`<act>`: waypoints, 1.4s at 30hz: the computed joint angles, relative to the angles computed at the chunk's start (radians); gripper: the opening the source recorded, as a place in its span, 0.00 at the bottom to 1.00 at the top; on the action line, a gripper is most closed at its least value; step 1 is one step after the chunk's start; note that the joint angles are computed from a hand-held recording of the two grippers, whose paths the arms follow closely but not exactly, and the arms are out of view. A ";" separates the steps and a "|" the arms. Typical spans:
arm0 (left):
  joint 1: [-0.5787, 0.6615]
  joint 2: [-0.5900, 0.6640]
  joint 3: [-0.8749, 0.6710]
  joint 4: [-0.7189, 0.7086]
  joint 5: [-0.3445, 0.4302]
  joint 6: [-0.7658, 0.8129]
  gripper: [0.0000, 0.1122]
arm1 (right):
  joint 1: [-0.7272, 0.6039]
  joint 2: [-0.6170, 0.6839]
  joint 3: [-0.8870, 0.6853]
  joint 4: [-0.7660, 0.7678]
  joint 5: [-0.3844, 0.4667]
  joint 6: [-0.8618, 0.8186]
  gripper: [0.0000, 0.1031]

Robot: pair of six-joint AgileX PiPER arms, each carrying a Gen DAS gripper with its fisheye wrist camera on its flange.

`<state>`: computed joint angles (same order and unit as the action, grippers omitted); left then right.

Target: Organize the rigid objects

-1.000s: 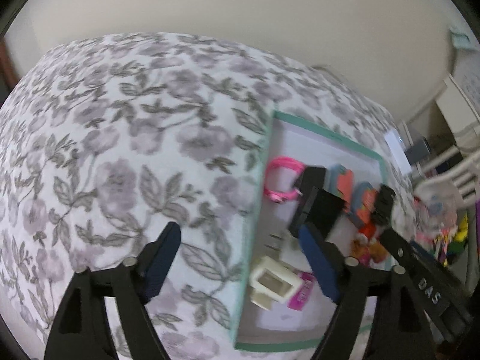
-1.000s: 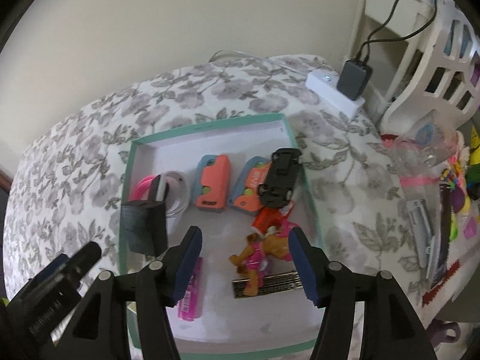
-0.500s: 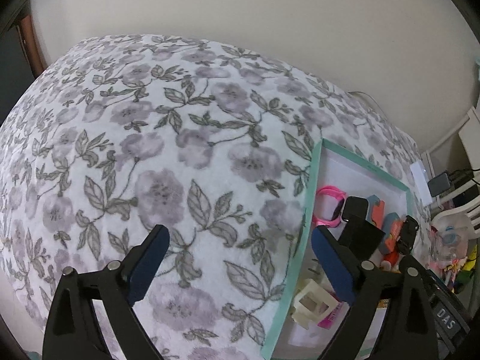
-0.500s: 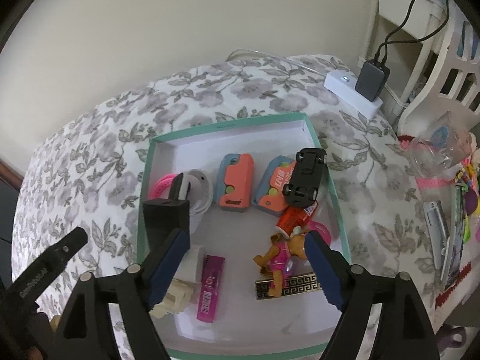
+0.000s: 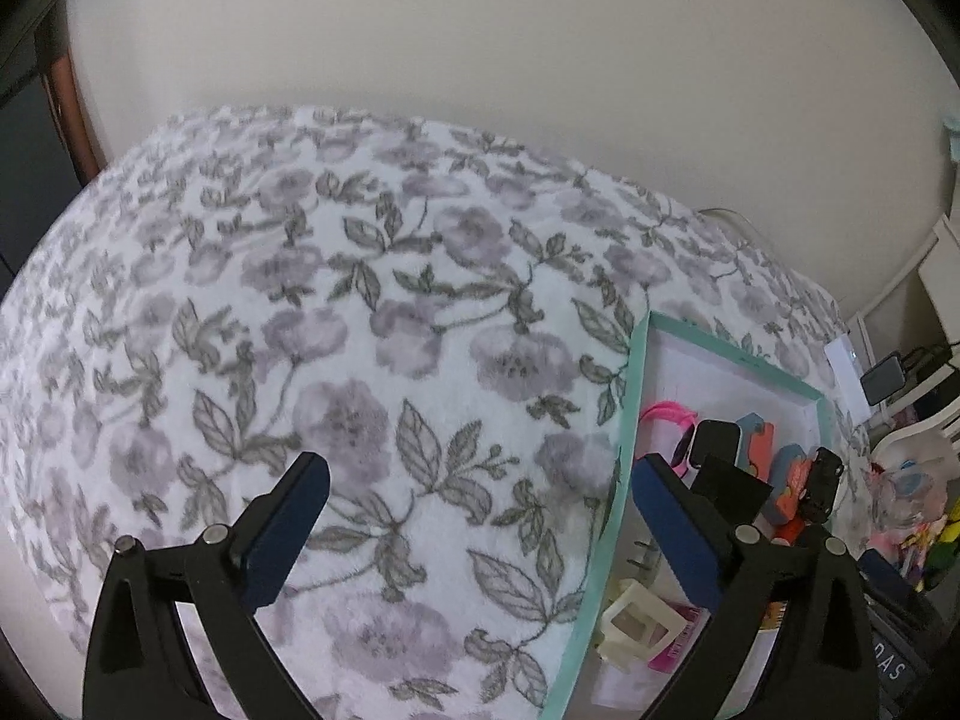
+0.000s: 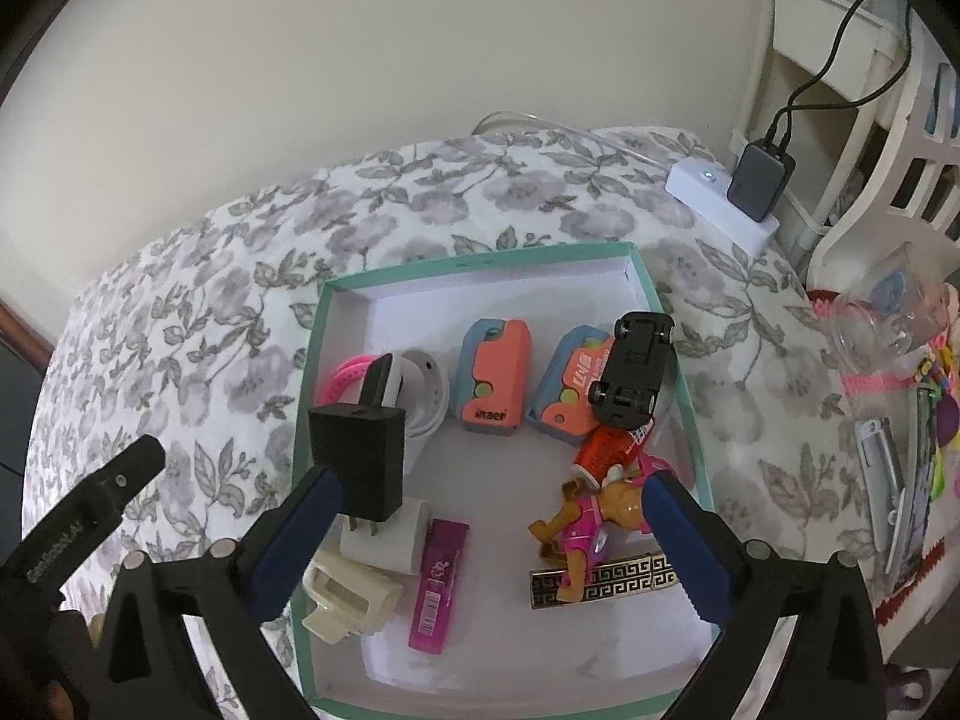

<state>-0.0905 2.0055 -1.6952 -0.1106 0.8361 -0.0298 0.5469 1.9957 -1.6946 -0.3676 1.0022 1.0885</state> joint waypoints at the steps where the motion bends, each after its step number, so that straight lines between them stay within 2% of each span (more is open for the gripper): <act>1: -0.001 -0.006 0.001 0.003 -0.003 0.001 0.90 | 0.001 -0.004 0.004 -0.005 -0.005 0.007 1.00; 9: 0.020 -0.093 0.020 -0.005 -0.010 0.045 0.90 | 0.026 -0.042 0.023 -0.019 -0.040 0.055 1.00; 18: 0.096 -0.189 0.064 -0.090 0.034 0.151 0.90 | 0.079 -0.103 0.061 -0.014 -0.091 0.110 1.00; 24: 0.149 -0.260 0.138 -0.153 0.042 0.243 0.90 | 0.127 -0.165 0.114 -0.079 -0.085 0.208 1.00; 30: 0.164 -0.364 0.266 -0.159 0.006 0.336 0.90 | 0.179 -0.228 0.187 -0.142 -0.103 0.302 1.00; 34: 0.169 -0.418 0.346 -0.150 -0.029 0.369 0.90 | 0.233 -0.236 0.193 -0.198 -0.042 0.342 1.00; 38: 0.196 -0.446 0.400 -0.168 -0.037 0.394 0.90 | 0.272 -0.249 0.222 -0.226 -0.034 0.381 1.00; 42: 0.208 -0.479 0.457 -0.160 -0.069 0.426 0.90 | 0.313 -0.239 0.214 -0.253 0.016 0.391 1.00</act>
